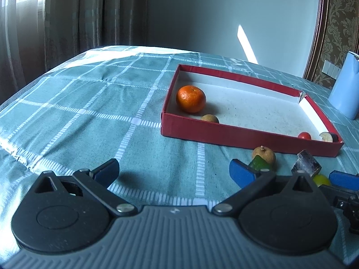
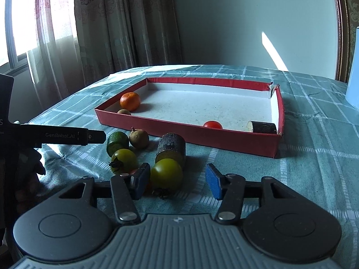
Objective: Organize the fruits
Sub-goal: 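Move the right tool to the green tomato and close on it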
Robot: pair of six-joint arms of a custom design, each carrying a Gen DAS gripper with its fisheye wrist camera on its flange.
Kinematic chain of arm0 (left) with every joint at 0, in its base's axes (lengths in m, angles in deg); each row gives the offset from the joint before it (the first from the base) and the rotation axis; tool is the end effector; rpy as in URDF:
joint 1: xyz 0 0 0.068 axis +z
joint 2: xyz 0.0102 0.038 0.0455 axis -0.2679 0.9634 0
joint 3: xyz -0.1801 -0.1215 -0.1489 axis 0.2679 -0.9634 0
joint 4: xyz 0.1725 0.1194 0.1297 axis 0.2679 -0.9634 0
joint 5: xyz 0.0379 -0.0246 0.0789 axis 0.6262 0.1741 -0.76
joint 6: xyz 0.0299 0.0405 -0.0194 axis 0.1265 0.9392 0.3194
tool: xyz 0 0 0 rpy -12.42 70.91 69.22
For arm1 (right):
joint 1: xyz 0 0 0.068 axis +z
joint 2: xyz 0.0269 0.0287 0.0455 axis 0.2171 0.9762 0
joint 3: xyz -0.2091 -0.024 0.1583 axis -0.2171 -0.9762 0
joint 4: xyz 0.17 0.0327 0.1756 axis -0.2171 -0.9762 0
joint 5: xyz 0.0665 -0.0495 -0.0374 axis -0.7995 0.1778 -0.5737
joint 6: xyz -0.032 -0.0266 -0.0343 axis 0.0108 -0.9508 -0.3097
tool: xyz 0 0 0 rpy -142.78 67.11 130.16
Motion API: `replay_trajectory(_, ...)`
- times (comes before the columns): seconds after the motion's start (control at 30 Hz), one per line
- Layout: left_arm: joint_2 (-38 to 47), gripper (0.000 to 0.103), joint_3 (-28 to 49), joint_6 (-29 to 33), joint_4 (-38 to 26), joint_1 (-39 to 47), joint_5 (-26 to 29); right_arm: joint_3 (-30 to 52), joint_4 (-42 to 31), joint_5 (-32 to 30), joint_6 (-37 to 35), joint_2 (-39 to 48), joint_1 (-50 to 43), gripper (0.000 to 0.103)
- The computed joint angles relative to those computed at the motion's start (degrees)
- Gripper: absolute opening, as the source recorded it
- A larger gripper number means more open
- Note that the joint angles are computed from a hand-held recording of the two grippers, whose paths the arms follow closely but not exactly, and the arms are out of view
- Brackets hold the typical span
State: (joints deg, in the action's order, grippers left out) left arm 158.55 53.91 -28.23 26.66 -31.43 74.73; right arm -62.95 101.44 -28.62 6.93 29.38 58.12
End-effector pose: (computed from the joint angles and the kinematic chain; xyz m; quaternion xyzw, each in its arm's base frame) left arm 0.3044 -0.0957 0.0369 0.2089 0.8667 -0.1547 0.4258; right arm 0.1309 0.1015 0.1102 0.1252 0.8733 0.0350 0.4695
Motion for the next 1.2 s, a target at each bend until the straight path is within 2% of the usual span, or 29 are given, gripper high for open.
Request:
replay_trajectory(0.43, 0.13, 0.103, 0.17, 0.03, -0.07, -0.04, -0.20, -4.55, 6.59, -8.05, 0.30, -3.69, -5.30, 0.050)
replay_trajectory(0.53, 0.17, 0.103, 0.17, -0.01, -0.04, 0.03, 0.02, -5.42, 8.10, -9.21, -0.30, -4.31, -5.68, 0.041)
replay_trajectory(0.63, 0.11, 0.103, 0.47, -0.20, -0.66, 0.07, 0.11, -5.25, 8.12, -8.54, -0.79, -4.19, -4.87, 0.036)
replay_trajectory(1.2, 0.04, 0.103, 0.14, -1.01, 0.09, 0.70, 0.97, -4.86, 7.80, -7.86, -1.07, -3.75, -4.26, 0.035)
